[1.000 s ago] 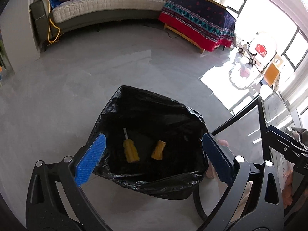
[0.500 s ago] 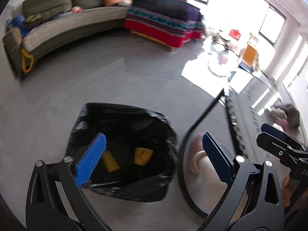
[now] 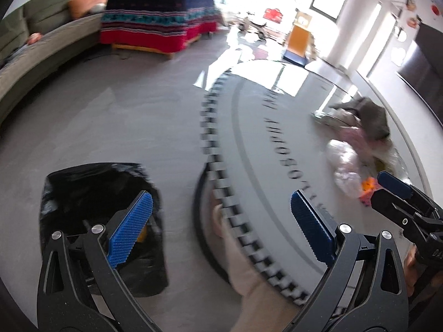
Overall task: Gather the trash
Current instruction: 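Move both open tools back over the table, then grasp the clear plastic bag with the left tool while the right tool grasps the pink block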
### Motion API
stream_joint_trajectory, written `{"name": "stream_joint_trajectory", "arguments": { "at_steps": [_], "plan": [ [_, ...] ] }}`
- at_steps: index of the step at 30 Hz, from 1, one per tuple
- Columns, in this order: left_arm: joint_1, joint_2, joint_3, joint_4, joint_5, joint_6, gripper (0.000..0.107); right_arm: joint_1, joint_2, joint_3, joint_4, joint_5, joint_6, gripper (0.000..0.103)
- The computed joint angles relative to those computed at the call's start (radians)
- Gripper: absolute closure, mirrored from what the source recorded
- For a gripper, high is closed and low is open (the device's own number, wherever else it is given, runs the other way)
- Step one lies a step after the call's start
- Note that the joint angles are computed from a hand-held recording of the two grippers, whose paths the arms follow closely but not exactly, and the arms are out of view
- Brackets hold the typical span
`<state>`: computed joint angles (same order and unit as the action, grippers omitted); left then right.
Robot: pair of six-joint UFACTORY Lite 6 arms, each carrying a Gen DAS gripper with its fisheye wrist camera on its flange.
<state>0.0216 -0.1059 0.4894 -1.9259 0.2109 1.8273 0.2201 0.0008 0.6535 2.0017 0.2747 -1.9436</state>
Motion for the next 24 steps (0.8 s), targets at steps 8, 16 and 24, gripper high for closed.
{"name": "stream_joint_trajectory", "arguments": {
  "at_steps": [8, 16, 24],
  "plan": [
    [-0.281, 0.174, 0.168, -0.353, -0.074, 0.235, 0.01, -0.267, -0.06, -0.101, 0.053, 0.007, -0.197, 0.019],
    [-0.397, 0.39, 0.384, -0.154, -0.09, 0.014, 0.01, -0.427, 0.18, 0.016, 0.06, 0.03, -0.305, 0.02],
    [-0.43, 0.493, 0.473, 0.02, -0.096, -0.172, 0.01, -0.397, 0.415, 0.197, -0.031, -0.022, -0.234, 0.042]
  ]
}}
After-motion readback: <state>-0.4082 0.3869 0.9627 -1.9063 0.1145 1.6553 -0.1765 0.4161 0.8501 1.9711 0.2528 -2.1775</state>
